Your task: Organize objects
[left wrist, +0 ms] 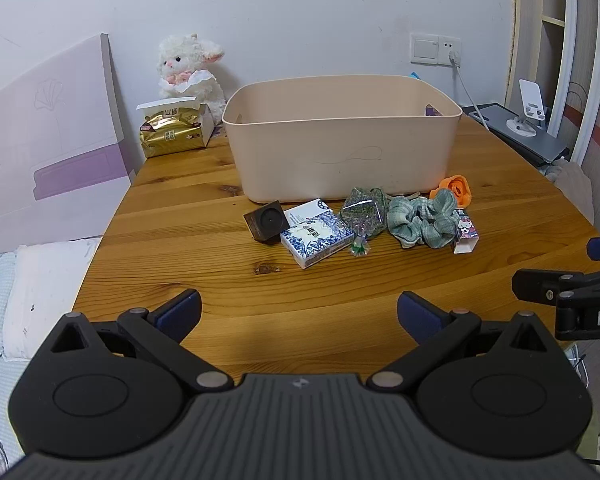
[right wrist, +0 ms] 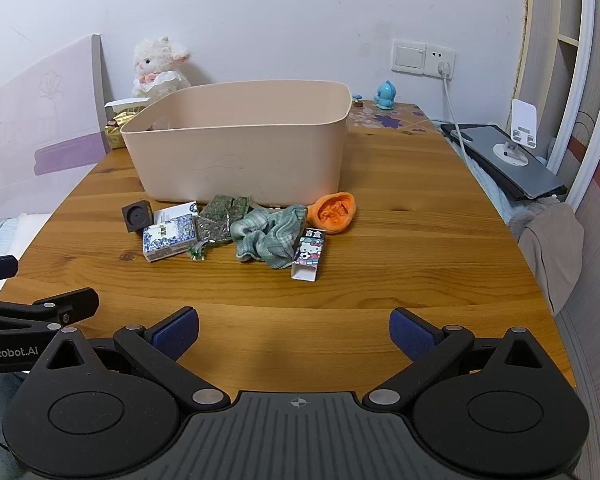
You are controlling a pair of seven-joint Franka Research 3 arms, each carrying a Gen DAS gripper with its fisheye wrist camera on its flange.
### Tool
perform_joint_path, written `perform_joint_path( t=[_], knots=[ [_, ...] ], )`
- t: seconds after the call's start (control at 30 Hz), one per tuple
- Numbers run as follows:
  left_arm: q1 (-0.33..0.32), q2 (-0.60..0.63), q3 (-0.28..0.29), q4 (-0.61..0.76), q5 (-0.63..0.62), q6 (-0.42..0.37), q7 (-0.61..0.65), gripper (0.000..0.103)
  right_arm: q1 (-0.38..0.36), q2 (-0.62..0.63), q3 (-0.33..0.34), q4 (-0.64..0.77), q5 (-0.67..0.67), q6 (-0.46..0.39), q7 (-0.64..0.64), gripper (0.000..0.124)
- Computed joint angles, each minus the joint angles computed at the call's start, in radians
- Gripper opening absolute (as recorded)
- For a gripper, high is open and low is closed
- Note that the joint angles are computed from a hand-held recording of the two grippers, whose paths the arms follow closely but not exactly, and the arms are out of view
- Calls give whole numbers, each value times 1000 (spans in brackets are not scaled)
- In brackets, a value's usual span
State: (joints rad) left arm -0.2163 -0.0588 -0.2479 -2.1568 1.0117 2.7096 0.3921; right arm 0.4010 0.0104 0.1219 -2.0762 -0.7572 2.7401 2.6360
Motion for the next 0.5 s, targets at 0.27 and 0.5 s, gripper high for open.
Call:
perform_joint_path(
  t=[0.27,0.5],
  knots=[
    [-2,11,0,12,-4,-2,9,103,0,12,-5,11,17,-4,-24,103],
    [-6,26,9,20,-12,24,33,103,4,17,-11,15,19,-4,-29,103]
  ],
)
